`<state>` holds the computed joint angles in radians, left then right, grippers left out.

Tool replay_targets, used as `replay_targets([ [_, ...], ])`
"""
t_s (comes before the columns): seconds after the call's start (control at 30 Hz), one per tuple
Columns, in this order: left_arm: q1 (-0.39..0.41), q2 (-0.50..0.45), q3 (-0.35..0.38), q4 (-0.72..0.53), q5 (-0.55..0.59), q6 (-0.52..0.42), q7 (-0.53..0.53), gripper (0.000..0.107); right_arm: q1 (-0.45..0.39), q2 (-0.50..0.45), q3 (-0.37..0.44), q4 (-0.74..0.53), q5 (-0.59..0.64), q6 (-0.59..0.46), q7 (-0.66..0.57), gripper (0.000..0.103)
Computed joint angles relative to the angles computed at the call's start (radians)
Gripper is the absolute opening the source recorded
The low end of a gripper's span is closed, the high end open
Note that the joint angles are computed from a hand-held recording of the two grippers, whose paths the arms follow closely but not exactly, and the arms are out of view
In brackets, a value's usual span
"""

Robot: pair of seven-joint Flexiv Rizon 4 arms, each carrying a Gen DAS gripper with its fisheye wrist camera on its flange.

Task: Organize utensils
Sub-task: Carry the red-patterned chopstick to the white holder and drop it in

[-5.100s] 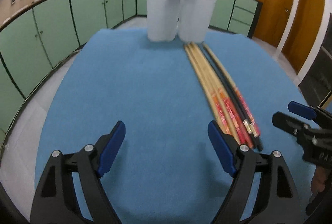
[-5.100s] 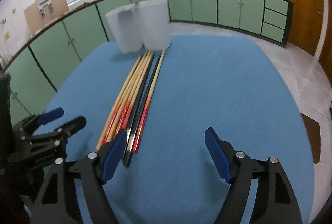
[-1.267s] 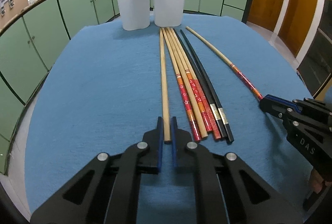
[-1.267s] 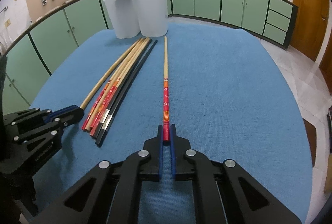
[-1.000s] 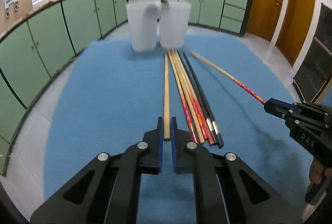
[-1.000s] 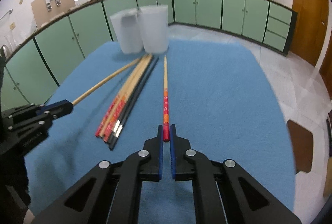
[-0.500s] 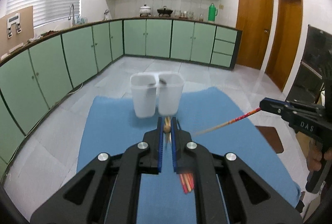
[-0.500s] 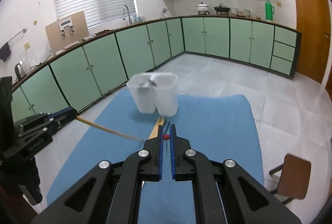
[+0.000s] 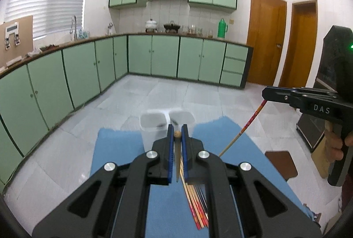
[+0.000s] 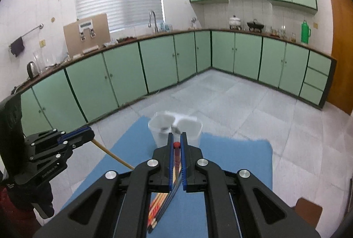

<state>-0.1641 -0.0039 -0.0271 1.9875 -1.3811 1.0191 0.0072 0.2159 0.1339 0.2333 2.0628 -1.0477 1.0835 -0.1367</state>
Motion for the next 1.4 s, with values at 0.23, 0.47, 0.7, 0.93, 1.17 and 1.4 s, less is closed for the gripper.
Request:
replay_targets([
  [0.23, -0.016, -0.046, -0.036, -0.137, -0.134, 0.072, 0.074, 0.006, -0.025, -0.035, -0.03, -0.117, -0.089, -0.007, -0.022, 0.006],
  [0.47, -0.044, -0.167, -0.094, -0.295, -0.159, 0.173, 0.082, 0.006, -0.013, -0.141, -0.083, -0.225, -0.143, -0.017, -0.024, 0.006],
  [0.7, -0.03, -0.29, -0.139, -0.366, -0.043, 0.225, 0.0, 0.006, 0.001, -0.242, -0.145, -0.265, -0.14, 0.016, -0.003, 0.006],
  [0.93, 0.034, -0.371, -0.169, -0.395, 0.146, 0.177, -0.157, 0.008, 0.012, -0.293, -0.179, -0.251, -0.079, 0.074, -0.009, 0.007],
  [1.17, 0.085, -0.321, -0.197, -0.332, 0.083, 0.165, -0.103, 0.033, -0.009, -0.203, -0.175, -0.154, -0.176, 0.061, 0.123, 0.04],
  [1.4, 0.043, -0.193, -0.13, -0.155, -0.091, 0.155, 0.053, 0.054, -0.042, -0.071, -0.088, 0.008, -0.281, -0.034, 0.313, 0.073],
])
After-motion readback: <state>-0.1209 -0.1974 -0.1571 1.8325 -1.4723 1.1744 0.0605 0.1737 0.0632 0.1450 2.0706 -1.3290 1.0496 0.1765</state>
